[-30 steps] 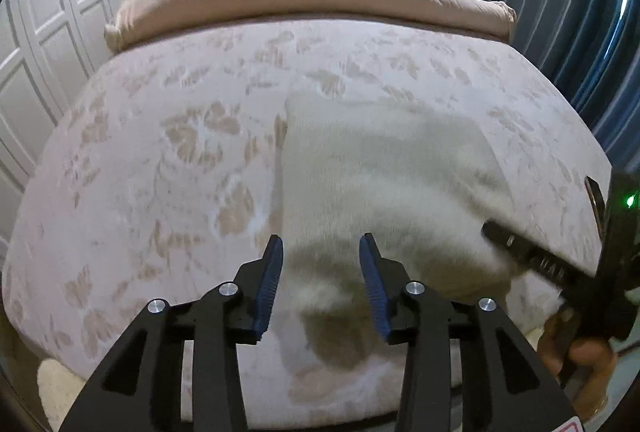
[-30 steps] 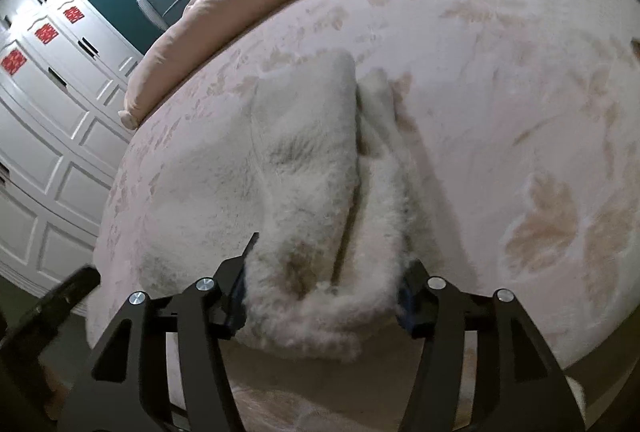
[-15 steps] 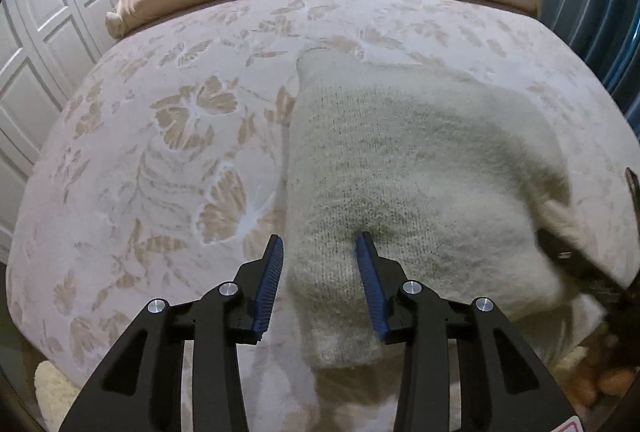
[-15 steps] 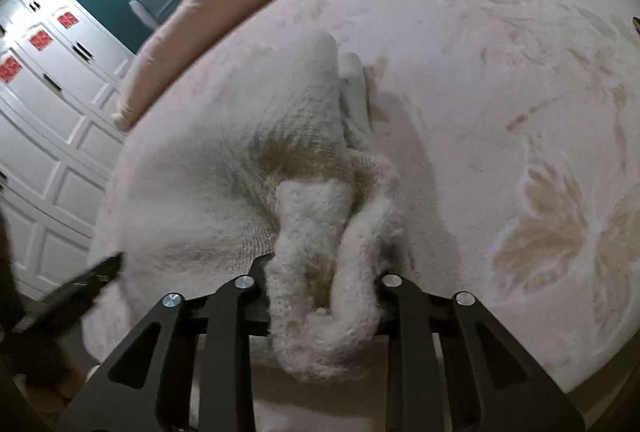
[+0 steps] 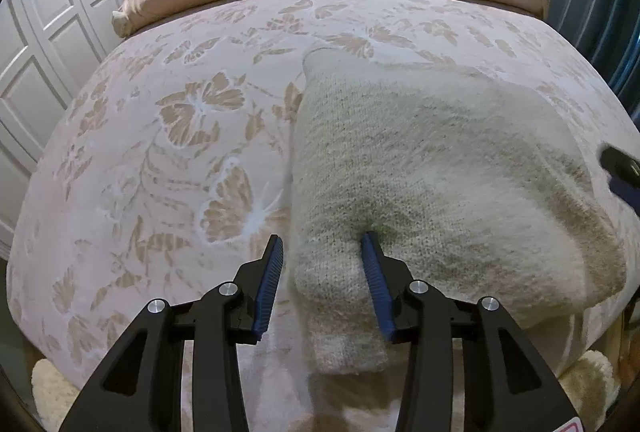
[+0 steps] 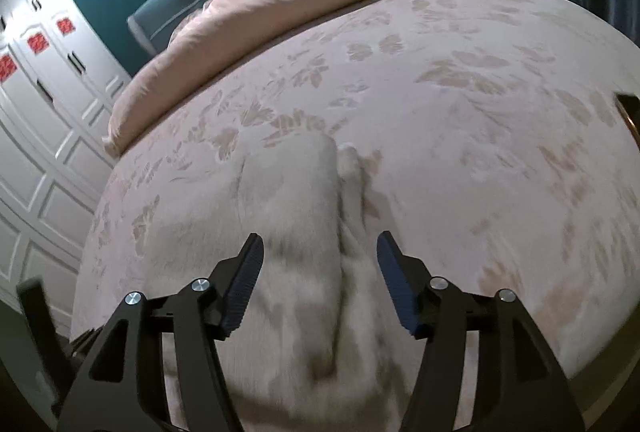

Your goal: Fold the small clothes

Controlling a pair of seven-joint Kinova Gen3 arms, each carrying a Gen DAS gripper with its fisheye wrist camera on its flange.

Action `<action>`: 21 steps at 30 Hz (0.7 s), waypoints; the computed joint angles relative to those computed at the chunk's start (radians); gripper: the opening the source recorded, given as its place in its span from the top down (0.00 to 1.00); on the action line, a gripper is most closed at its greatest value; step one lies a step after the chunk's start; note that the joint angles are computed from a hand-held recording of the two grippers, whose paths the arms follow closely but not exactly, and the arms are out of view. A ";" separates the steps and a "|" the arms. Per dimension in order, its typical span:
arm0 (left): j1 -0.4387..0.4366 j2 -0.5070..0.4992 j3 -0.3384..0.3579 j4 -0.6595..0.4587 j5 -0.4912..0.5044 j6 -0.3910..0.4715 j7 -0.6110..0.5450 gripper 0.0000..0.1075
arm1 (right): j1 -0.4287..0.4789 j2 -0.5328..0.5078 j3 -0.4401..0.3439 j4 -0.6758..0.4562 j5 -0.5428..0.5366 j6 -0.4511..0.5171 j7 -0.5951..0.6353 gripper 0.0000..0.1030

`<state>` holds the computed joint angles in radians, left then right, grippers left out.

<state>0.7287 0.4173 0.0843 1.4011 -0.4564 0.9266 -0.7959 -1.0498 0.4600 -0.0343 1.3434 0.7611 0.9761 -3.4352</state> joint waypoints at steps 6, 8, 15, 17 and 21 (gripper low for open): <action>0.005 0.003 -0.005 0.009 -0.015 -0.007 0.013 0.61 | 0.165 0.133 -0.125 -0.180 -0.050 0.001 0.227 0.88; -0.006 0.000 -0.001 0.014 -0.002 -0.016 0.009 0.61 | 0.098 0.112 -0.057 -0.178 0.010 -0.011 0.226 0.90; -0.019 0.007 -0.004 0.020 0.013 -0.034 0.018 0.54 | 0.171 0.203 -0.088 -0.248 -0.112 0.049 0.357 0.90; -0.015 0.011 -0.007 0.006 0.013 -0.015 0.019 0.53 | 0.176 0.197 -0.092 -0.257 -0.144 0.054 0.348 0.87; -0.017 0.013 -0.007 -0.004 0.016 -0.003 0.014 0.53 | 0.034 0.118 0.021 -0.208 -0.083 0.084 0.249 0.85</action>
<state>0.7121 0.4302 0.0772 1.3967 -0.4403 0.9234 -0.7821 -1.0159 0.5778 -0.0134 1.1354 0.6778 1.0604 -3.1865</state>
